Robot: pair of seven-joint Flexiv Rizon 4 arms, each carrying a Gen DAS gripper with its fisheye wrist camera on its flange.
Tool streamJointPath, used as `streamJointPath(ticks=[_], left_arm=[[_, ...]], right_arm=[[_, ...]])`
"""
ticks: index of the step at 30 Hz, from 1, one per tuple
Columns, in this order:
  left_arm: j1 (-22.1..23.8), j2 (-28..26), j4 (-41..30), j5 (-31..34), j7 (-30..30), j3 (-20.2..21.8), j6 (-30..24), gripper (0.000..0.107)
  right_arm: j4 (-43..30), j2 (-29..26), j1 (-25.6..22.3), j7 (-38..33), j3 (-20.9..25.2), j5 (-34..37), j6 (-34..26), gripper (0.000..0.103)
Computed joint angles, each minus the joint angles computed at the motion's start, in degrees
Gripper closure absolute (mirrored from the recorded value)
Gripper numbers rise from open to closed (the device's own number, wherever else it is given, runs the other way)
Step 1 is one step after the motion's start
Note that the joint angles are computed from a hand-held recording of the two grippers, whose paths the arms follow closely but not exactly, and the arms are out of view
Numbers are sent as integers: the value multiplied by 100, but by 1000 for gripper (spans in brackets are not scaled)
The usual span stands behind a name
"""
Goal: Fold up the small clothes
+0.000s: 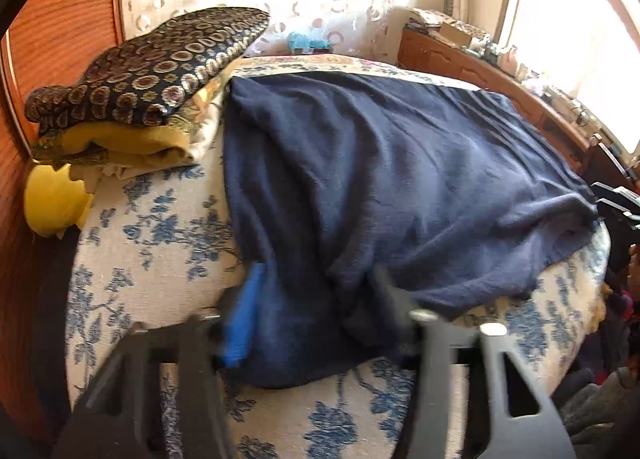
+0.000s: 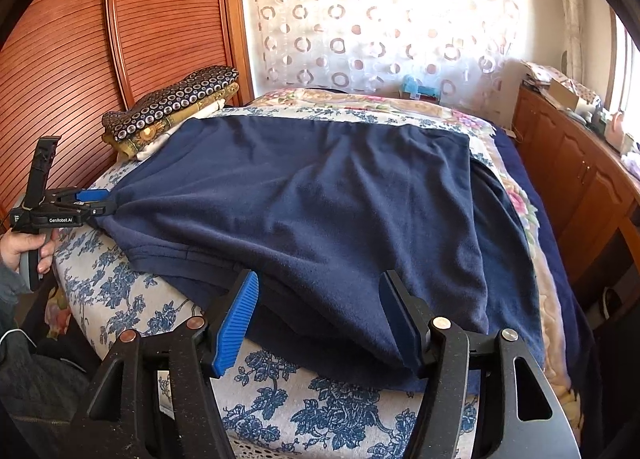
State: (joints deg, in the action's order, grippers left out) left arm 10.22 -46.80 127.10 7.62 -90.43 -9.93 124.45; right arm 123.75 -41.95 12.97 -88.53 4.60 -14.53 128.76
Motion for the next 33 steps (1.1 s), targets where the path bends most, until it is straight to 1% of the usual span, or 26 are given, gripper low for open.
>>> streamJointPath(ticks=[1,2,3,4,6,9,12,14,16,17,20,22,26,28,31,33], left_arm=[[198,-19,-13,185,-21,-185,-67,81],[272,-23,-25,267,-28,-274,-107,90],[185,7,-21,214,-22,-220,-90,93],[78,43,-17,172,2,-161,-55,94],[136,88,-10,316,-33,-268,117,96],[388,253,-40,660,-168,-602,163,96],[449,496,-203,905,-229,-896,-3,96],[498,608,-414,1076,-214,-1165,-275,96],[383,672,-711,1093,-105,-1355,-581,96],[400,661,-857,1129,-29,-1511,-769,96],[241,510,-1499,1049,418,-1952,-1414,96],[39,367,-1923,886,736,-2124,-1756,96],[-304,47,-2685,564,1336,-2464,-2380,96],[-579,-110,-3081,385,1606,-2470,-2649,96],[-822,-271,-3414,135,1921,-2473,-2925,96],[-1087,-351,-3682,-99,2052,-2284,-3232,96]], right_arm=[[-4,-10,-18,16,12,-8,1,38],[-23,-30,-60,45,32,-42,-4,38],[-16,-30,-122,72,55,-94,-2,38],[-23,-47,-147,94,65,-114,4,38],[-46,-85,-168,149,76,-118,17,38],[-34,-128,-239,243,91,-133,71,38],[-43,-161,-254,308,46,-71,117,38],[-32,-181,-301,350,41,-56,191,38],[7,-194,-384,403,53,-67,311,38],[35,-206,-422,417,48,-62,395,38],[181,-226,-620,532,93,-133,680,38],[277,-235,-740,586,83,-209,844,38],[460,-222,-833,603,-26,-142,1102,38],[530,-231,-895,634,-52,-116,1210,38],[615,-242,-1036,725,-60,-179,1330,38],[637,-256,-1102,791,-74,-221,1346,38]])
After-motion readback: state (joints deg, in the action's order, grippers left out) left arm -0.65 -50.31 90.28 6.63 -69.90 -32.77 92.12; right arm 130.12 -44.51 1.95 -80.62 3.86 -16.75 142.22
